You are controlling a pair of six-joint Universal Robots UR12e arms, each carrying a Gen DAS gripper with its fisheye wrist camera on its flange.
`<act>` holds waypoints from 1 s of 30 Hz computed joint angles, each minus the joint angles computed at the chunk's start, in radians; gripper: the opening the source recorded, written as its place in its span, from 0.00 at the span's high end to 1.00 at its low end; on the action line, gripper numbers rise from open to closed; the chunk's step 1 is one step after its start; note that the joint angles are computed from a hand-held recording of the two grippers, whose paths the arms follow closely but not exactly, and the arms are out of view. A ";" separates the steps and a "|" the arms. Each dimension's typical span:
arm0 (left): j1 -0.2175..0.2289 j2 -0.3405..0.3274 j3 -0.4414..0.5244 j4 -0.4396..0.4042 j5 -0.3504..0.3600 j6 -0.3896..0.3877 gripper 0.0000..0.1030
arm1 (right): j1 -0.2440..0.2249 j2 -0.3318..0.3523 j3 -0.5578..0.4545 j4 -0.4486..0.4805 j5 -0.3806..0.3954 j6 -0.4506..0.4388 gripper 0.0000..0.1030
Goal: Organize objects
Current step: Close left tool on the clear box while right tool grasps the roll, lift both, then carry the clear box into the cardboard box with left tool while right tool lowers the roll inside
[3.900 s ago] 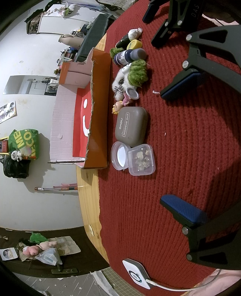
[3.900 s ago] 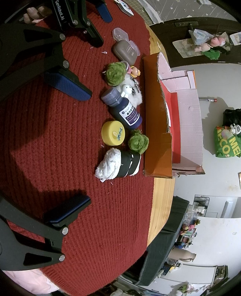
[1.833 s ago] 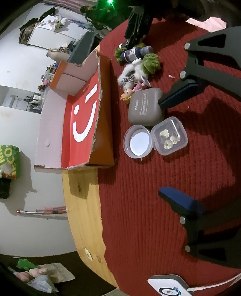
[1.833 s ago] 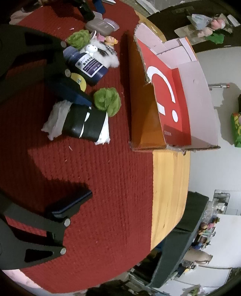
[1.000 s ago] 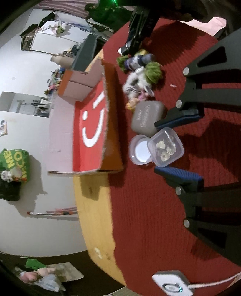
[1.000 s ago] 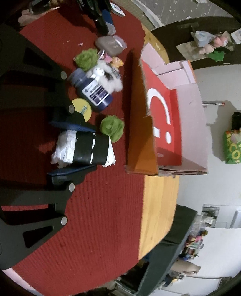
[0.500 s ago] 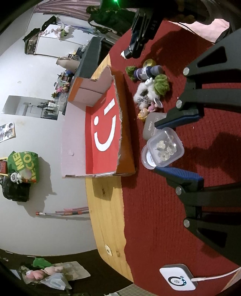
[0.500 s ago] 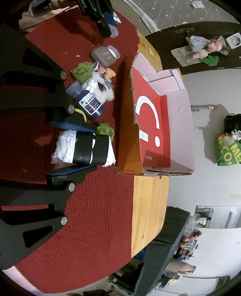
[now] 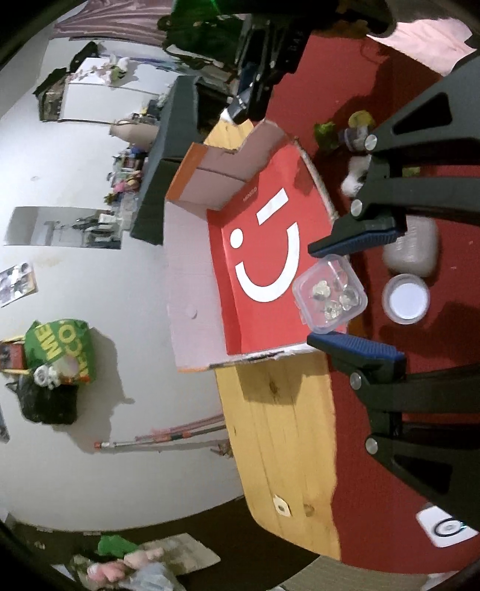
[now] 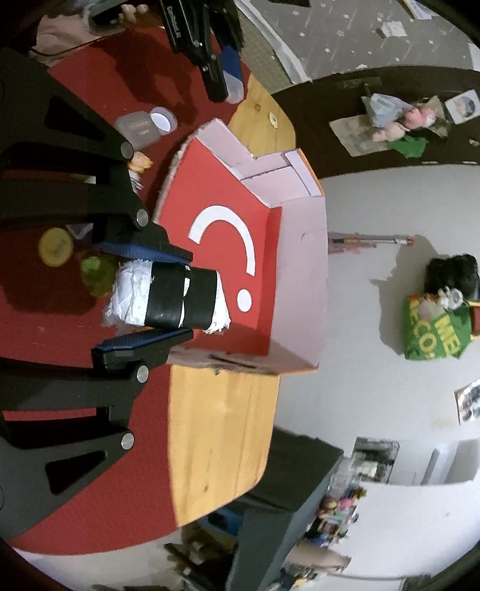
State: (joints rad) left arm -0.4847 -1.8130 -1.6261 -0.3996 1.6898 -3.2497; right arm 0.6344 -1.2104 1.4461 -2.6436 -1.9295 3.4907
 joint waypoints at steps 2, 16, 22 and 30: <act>0.009 -0.018 0.033 -0.048 -0.021 0.014 0.58 | -0.016 0.015 -0.028 0.047 0.040 -0.019 0.69; 0.030 -0.128 0.190 -0.309 -0.048 0.119 0.58 | -0.087 0.100 -0.173 0.356 0.214 -0.095 0.69; 0.033 -0.145 0.223 -0.387 -0.072 0.162 0.58 | -0.093 0.113 -0.202 0.438 0.238 -0.135 0.68; 0.028 -0.164 0.259 -0.453 -0.068 0.223 0.58 | -0.093 0.130 -0.238 0.511 0.237 -0.190 0.68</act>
